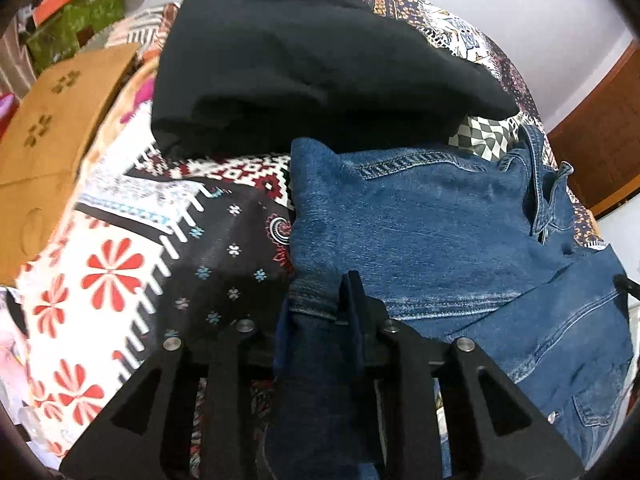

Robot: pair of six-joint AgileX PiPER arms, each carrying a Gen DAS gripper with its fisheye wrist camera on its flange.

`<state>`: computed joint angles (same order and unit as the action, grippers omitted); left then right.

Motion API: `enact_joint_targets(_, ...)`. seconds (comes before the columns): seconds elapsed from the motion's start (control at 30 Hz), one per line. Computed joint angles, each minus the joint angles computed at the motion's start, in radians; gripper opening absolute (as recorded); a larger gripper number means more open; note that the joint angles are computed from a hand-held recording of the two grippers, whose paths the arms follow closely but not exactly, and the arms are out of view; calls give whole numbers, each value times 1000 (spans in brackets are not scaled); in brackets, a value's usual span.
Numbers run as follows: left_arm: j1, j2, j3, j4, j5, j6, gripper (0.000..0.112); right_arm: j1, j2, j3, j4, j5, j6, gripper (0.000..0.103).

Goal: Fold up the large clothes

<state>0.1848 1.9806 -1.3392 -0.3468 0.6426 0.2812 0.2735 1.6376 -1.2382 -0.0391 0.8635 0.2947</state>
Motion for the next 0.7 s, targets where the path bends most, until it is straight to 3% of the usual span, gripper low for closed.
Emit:
enact_joint_targets(0.13, -31, -90, 62, 150, -19, -80, 28, 49, -140, 83, -65, 2, 34, 48)
enact_joint_targets(0.27, -17, -203, 137, 145, -24, -27, 39, 102, -276, 158, -92, 6, 85, 53)
enact_joint_targets(0.43, 8, -388, 280, 127, -60, 23, 68, 181, -413, 245, -138, 17, 192, 56)
enact_joint_targets(0.5, 20, -458, 335, 140, -76, 14, 74, 220, -456, 274, -149, 26, 223, 56)
enact_joint_targets(0.7, 102, -607, 450, 67, -56, 80, 78, 323, -550, 338, -177, 63, 305, 56)
